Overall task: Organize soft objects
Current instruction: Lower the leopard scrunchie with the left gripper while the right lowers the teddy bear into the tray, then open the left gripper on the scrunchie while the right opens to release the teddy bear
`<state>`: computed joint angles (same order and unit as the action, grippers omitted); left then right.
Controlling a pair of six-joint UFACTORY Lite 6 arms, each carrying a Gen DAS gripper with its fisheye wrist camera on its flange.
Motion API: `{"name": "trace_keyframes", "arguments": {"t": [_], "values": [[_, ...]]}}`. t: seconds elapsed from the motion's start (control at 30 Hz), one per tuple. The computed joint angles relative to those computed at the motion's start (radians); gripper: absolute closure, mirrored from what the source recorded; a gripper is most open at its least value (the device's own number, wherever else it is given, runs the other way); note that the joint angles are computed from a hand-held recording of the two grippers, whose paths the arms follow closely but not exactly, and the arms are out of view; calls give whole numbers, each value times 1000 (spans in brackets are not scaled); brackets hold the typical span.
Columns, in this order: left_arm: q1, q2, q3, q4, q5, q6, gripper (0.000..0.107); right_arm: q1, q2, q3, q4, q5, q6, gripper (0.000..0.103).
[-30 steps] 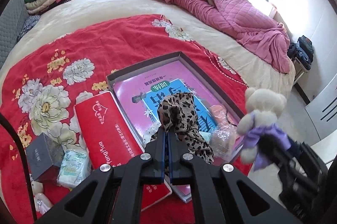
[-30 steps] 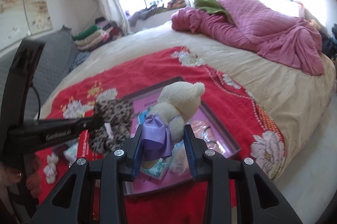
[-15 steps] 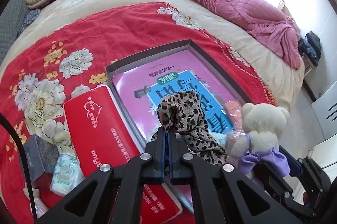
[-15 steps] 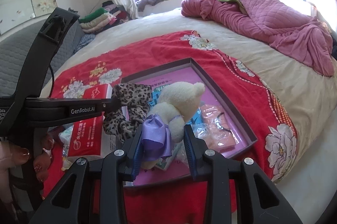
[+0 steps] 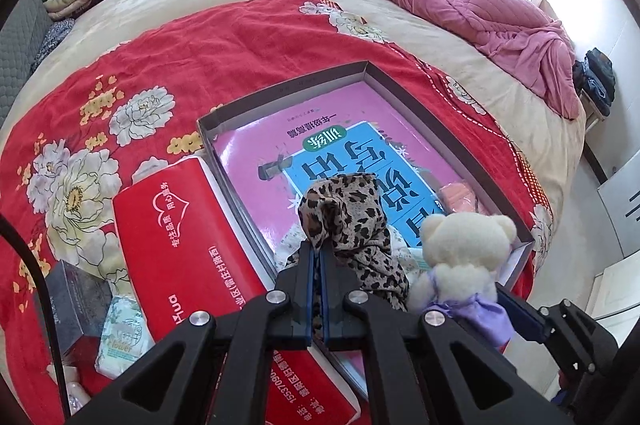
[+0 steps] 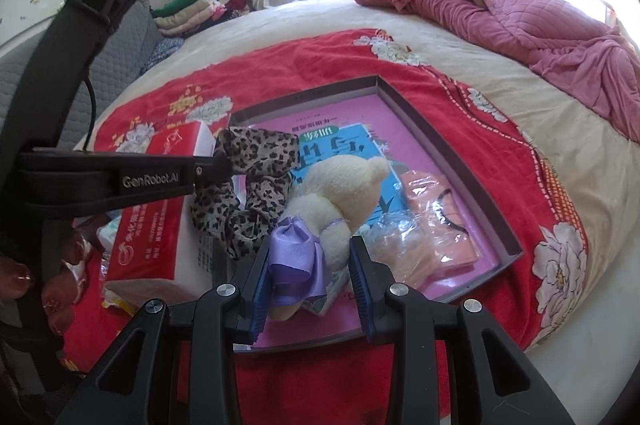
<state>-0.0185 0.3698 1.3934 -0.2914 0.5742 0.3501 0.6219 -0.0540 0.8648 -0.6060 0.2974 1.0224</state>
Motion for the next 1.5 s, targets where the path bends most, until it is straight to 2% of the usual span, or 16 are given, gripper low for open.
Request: {"name": "trace_keyframes", "arguments": {"t": [0.4,0.47,0.7,0.83,1.13,1.23,1.3,1.37,1.5], "values": [[-7,24,8,-3,-8,0,104,-15,60,1,-76,-16,93,63],[-10,27,9,4,-9,-5,104,-11,64,4,-105,-2,124,60],[-14,43,23,12,-8,-13,104,17,67,21,-192,50,207,59],[-15,47,26,17,-6,-18,104,11,55,18,-185,57,204,51],[-19,47,27,29,-3,-26,101,3,14,-7,-183,69,215,48],[-21,38,21,26,-8,-19,89,4,1,-11,-193,72,224,48],[-23,31,18,20,-6,-11,68,4,-4,-9,-195,80,226,47],[-24,22,12,13,-8,-5,63,5,-10,-11,-195,82,226,47],[-24,-3,-7,12,-15,1,63,8,-14,-10,-199,91,231,47]]}}
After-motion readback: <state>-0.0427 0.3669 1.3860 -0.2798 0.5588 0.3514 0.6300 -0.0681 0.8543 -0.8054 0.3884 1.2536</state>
